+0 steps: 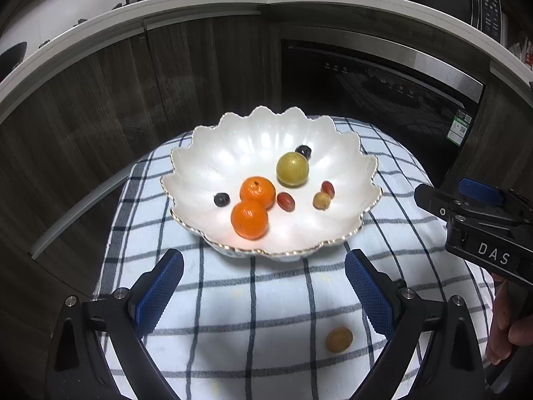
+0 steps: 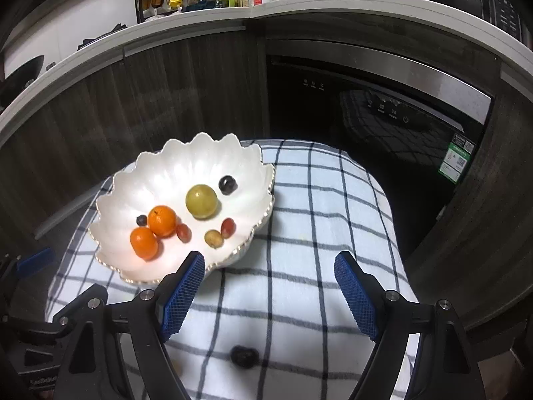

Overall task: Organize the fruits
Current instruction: 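Withdraw both open tools from the bowl toward the tan nut and dark cherry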

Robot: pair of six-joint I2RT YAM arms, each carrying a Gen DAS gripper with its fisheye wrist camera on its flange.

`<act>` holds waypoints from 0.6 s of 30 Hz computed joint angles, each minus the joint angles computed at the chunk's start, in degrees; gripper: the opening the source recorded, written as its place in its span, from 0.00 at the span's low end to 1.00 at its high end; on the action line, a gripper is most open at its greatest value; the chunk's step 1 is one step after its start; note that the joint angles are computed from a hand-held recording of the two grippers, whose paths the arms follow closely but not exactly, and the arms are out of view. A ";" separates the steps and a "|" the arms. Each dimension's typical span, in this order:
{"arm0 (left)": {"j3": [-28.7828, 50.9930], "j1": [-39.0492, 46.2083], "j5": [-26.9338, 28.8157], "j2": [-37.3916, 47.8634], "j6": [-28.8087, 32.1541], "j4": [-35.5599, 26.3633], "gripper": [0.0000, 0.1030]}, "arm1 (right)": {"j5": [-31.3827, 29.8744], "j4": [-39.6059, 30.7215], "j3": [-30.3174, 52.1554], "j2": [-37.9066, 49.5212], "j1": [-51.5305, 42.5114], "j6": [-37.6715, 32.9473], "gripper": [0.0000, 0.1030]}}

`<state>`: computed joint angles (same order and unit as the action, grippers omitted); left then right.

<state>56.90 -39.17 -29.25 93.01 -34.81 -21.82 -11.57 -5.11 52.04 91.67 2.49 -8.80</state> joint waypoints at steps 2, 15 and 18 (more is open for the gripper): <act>-0.54 -0.63 -0.11 0.19 -0.41 0.29 0.96 | -0.06 0.30 -0.89 -0.52 -0.29 -0.39 0.79; -3.86 -4.96 -1.27 0.59 -2.79 2.38 0.95 | -1.54 5.14 -9.74 -4.76 -3.17 -3.45 0.79; -4.18 -5.95 -2.21 0.73 -3.28 2.56 0.95 | -2.27 6.34 -11.34 -5.09 -3.95 -4.40 0.79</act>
<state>52.72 -45.12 -31.46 93.74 -38.10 -19.26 -13.84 1.23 40.70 86.58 -1.45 -13.20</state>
